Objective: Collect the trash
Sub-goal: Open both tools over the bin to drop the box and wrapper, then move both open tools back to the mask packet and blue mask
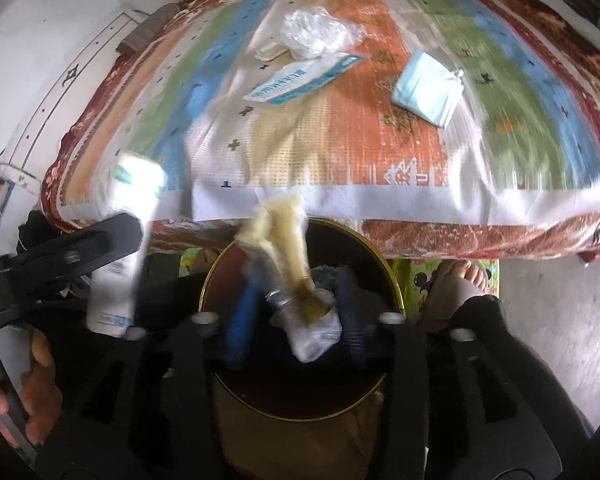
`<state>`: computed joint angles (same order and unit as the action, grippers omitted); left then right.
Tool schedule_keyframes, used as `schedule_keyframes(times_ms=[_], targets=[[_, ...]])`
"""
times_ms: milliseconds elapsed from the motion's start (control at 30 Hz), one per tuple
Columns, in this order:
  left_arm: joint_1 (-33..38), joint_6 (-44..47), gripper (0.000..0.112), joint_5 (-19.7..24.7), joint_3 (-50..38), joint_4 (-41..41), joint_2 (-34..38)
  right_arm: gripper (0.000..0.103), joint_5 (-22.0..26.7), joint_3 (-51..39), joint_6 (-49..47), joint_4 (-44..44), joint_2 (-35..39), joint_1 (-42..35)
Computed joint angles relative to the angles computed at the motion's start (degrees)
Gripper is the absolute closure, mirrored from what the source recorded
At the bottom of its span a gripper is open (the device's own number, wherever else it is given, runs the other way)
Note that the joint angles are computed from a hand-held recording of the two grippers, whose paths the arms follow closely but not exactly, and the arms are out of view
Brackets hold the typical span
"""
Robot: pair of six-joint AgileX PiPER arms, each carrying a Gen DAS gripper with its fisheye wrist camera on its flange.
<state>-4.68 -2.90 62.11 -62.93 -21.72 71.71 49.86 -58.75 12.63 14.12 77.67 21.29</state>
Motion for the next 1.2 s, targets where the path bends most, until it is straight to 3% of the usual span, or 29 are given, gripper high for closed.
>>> schedule_keyframes(times_ms=[533,867,1200], targets=[[1.8,-0.6,0.017,-1.2,-1.5,0.9,0.1,0.033,-1.4,-1.4,2.4,-4.8,0.1,0.8],[4.4,0.1,0.015,0.4,-8.4,0.3,5.5,0.012,-1.0,-5.6,-0.6,-3.9,0.8,-4.1],[7.2,-0.4,0.015,4.7,-14.9,-2.5,14.1,0.009,0.9,-12.2,-2.1,-7.3,5.1,-6.2]])
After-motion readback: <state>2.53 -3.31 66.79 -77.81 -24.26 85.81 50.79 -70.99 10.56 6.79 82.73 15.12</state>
